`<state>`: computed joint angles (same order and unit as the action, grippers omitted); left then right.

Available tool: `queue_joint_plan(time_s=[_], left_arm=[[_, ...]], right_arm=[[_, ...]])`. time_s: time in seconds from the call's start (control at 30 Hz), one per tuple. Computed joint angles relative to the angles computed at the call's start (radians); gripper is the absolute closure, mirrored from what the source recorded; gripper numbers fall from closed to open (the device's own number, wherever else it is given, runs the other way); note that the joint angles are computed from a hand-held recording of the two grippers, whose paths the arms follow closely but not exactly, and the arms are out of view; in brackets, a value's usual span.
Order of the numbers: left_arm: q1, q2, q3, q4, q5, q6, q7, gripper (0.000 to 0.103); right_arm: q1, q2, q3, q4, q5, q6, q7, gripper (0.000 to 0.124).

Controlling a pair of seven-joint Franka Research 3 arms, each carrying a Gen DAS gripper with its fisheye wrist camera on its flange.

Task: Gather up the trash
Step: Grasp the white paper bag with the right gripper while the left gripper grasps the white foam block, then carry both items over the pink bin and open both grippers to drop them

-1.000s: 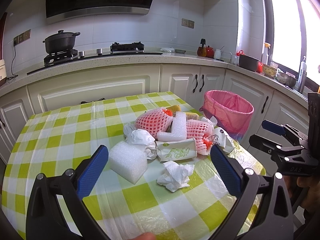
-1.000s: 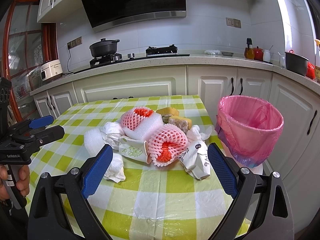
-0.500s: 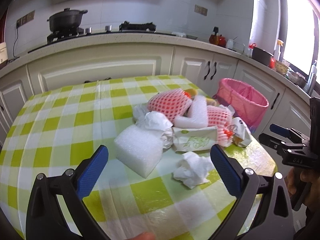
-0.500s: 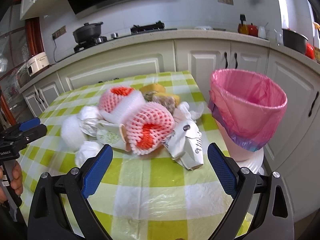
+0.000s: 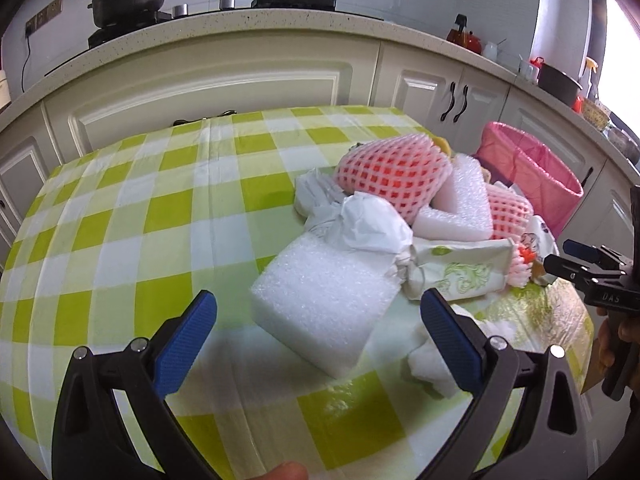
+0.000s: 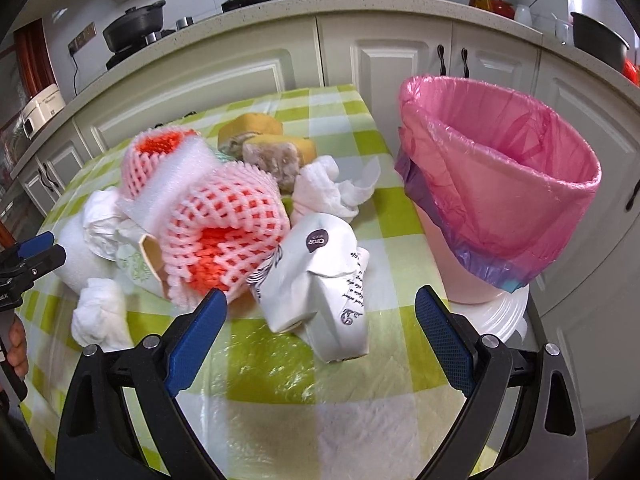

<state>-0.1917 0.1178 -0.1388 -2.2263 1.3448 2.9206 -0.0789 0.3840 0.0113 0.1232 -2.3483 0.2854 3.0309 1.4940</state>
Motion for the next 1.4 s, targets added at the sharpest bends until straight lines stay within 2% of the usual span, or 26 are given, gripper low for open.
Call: queue_joint_plan(time_s=[0.17, 0.23, 0.27, 0.3, 0.37, 0.63, 1.0, 1.17, 1.3, 1.4], left_arm=[[0.006, 0.045, 0.008, 0.031, -0.065, 0.015, 0.097, 0.005], [0.002, 0.058, 0.015, 0.040, -0.087, 0.021, 0.127, 0.005], [0.000, 0.062, 0.019, 0.042, -0.094, 0.027, 0.134, 0.007], [-0.002, 0.065, 0.024, 0.043, -0.096, 0.039, 0.137, 0.015], [-0.003, 0.070, 0.030, 0.043, -0.115, 0.059, 0.161, 0.025], [-0.018, 0.037, 0.049, 0.016, -0.086, 0.074, 0.113, 0.027], [0.015, -0.088, -0.009, -0.022, -0.024, -0.007, 0.035, 0.027], [0.021, -0.075, -0.032, 0.078, 0.010, -0.001, 0.040, 0.027], [-0.007, 0.021, -0.034, 0.234, -0.003, 0.025, 0.106, 0.027], [-0.045, 0.130, -0.031, 0.384, -0.066, 0.059, 0.208, 0.027]], right_arm=[[-0.004, 0.039, -0.008, 0.043, -0.023, -0.046, 0.002, 0.043], [-0.011, 0.051, -0.001, 0.059, 0.020, -0.068, -0.040, 0.055], [-0.012, 0.055, -0.001, 0.062, 0.025, -0.072, -0.048, 0.059], [-0.013, 0.061, 0.000, 0.067, 0.032, -0.077, -0.059, 0.061], [-0.013, 0.063, 0.001, 0.068, 0.044, -0.072, -0.072, 0.061], [-0.013, 0.029, 0.014, 0.032, 0.142, -0.048, -0.158, 0.061], [0.012, -0.072, -0.015, 0.007, 0.334, -0.024, -0.320, 0.061], [0.007, -0.081, -0.047, 0.053, 0.403, -0.016, -0.383, 0.061], [-0.022, -0.053, -0.069, 0.119, 0.446, -0.020, -0.437, 0.061], [-0.061, -0.018, -0.073, 0.166, 0.411, -0.016, -0.426, 0.061]])
